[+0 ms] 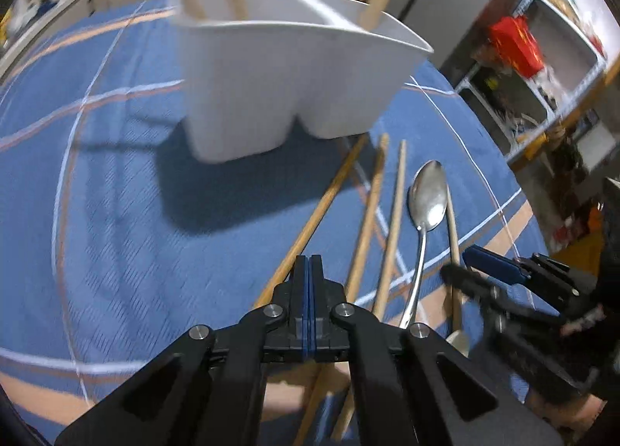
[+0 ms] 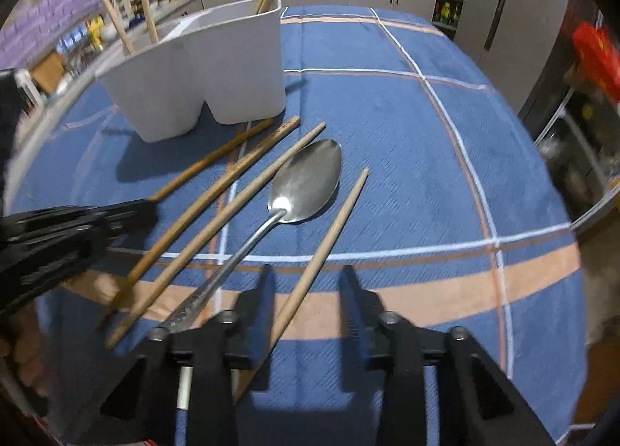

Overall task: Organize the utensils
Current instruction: 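Lower both grippers to the remaining chopsticks and close the left gripper on one, then regrasp a wooden chopstick with the left gripper while the right gripper grasps a lone chopstick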

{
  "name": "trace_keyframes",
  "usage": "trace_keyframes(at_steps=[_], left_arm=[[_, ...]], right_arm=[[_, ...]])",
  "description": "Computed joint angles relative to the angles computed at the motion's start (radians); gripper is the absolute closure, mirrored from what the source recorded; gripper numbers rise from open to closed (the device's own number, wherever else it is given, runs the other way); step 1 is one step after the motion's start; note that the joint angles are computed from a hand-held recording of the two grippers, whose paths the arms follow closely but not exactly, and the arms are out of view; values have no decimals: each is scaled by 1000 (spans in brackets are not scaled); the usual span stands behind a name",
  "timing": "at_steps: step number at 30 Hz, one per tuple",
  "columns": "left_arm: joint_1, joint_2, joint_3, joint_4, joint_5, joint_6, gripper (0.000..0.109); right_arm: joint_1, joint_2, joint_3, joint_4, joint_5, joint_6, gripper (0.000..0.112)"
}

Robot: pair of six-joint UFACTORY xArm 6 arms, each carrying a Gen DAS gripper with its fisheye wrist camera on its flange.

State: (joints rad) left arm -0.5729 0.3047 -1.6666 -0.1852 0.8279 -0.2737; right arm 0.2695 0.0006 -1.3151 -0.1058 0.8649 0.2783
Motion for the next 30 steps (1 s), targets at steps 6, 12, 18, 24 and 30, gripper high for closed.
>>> trace_keyframes(at_steps=[6, 12, 18, 24, 30], left_arm=[[16, -168, 240, -81, -95, -44, 109], [-18, -307, 411, -107, -132, -77, 109], [-48, -319, 363, 4, -109, -40, 109], [-32, -113, 101, 195, -39, 51, 81], [-28, 45, -83, 177, 41, 177, 81]], right_arm=[[-26, -58, 38, 3, 63, -30, 103], [-91, -210, 176, 3, 113, -50, 103], [-136, -313, 279, 63, 83, -94, 99], [-109, -343, 317, 59, 40, -42, 74], [-109, -318, 304, 75, 26, -29, 74]])
